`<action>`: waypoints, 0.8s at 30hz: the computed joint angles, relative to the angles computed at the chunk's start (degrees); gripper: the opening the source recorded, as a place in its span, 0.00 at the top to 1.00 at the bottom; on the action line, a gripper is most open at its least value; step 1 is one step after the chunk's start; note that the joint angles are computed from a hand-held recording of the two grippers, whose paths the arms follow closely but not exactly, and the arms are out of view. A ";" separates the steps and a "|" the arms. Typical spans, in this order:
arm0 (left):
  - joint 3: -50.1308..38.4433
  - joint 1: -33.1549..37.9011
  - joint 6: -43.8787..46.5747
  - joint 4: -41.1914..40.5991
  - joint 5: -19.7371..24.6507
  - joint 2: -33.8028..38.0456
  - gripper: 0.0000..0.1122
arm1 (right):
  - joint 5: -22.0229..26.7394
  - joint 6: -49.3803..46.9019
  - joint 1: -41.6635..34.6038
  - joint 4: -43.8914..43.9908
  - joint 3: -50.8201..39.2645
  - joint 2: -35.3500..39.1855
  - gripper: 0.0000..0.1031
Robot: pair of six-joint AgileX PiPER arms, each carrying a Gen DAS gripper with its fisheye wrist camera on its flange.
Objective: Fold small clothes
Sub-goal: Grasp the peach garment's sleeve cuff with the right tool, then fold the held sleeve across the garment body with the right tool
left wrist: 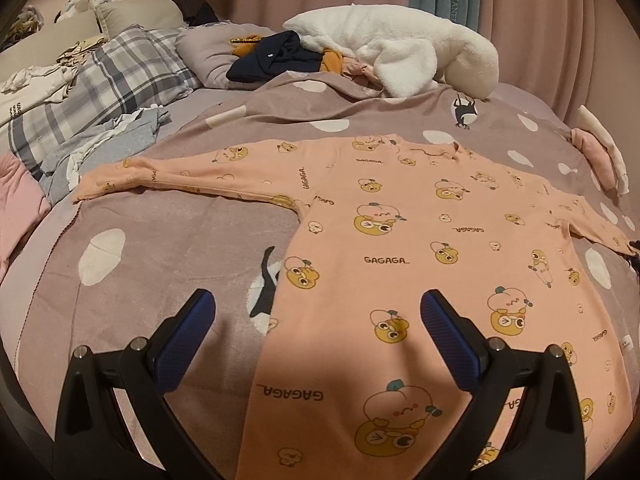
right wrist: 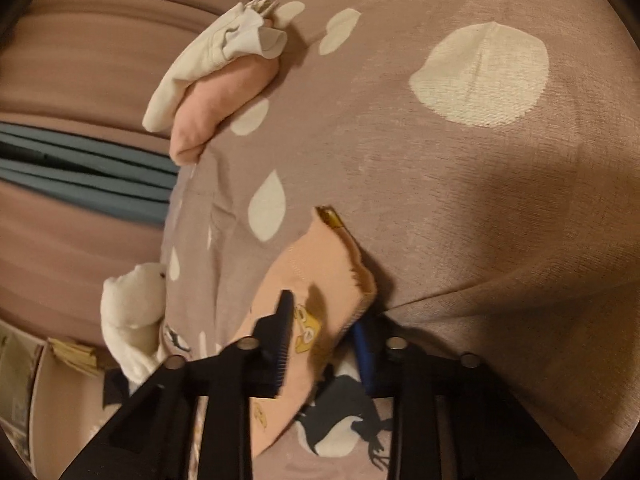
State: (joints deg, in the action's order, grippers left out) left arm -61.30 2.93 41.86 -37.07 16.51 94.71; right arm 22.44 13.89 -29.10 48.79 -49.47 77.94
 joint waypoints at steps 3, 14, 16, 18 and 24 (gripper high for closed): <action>0.55 0.04 -3.31 3.85 -1.40 -0.53 0.09 | 1.75 7.39 0.22 -10.60 -2.98 1.68 0.84; 2.13 4.93 11.94 -11.06 -0.39 -0.72 0.09 | 8.88 31.68 10.20 -40.84 -17.70 3.90 0.93; 2.31 5.99 14.24 -13.27 0.86 -0.57 0.09 | 10.97 33.24 12.87 -43.29 -21.48 4.95 0.93; 1.82 7.82 18.28 -17.14 4.39 -0.04 0.09 | 14.20 37.50 17.08 -48.17 -26.57 6.86 0.93; -0.69 11.17 20.90 -21.35 14.10 4.01 0.09 | 13.06 42.54 32.29 -52.44 -38.47 15.80 0.93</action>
State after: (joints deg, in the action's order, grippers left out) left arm -61.99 14.10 62.76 -58.42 30.61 98.72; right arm 35.50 56.43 3.18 -3.65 -87.94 93.74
